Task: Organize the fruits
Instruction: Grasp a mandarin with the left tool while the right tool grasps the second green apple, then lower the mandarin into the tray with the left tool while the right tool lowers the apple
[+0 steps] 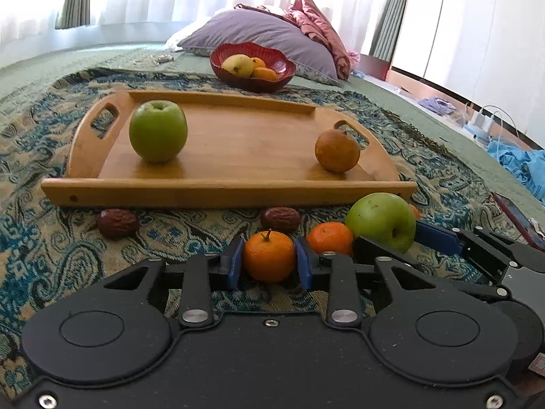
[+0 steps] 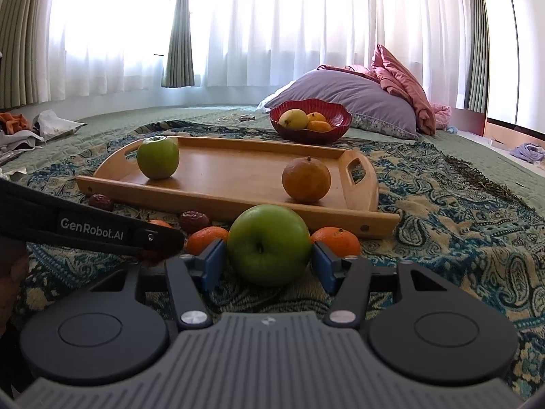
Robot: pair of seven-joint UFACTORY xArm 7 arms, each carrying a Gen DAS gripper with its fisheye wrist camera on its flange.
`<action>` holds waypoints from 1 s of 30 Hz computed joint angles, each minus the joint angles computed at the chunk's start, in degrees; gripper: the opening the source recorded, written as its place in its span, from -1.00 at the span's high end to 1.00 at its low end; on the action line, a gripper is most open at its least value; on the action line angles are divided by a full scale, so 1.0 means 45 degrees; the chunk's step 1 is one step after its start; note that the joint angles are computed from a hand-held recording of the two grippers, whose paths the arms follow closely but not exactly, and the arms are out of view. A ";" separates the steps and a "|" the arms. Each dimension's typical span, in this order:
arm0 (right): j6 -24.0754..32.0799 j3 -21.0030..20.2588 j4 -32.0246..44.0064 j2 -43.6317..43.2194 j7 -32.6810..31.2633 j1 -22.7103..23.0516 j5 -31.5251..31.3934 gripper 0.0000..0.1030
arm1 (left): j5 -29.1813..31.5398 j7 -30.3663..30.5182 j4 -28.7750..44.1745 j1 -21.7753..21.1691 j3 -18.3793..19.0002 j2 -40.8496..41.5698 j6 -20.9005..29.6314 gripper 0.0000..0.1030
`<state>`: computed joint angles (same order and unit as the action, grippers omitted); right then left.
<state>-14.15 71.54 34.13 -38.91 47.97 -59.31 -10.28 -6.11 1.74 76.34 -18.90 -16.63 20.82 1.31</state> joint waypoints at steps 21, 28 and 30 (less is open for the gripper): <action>0.0603 -0.0605 0.0142 -0.0478 0.0681 0.0454 0.0126 -0.04 | 0.2525 -0.2793 0.0310 -0.1831 0.2715 -0.0302 -0.0224 0.41; 0.1110 -0.0926 -0.0037 -0.0362 0.1367 0.1016 -0.0008 -0.47 | 0.2374 -0.2616 0.0028 -0.1365 0.2233 -0.0399 -0.0189 0.41; 0.0869 -0.1188 -0.0085 0.0519 0.1528 0.1283 0.0026 -0.48 | 0.2337 -0.2607 -0.0033 -0.1325 0.2197 -0.0426 -0.0222 0.41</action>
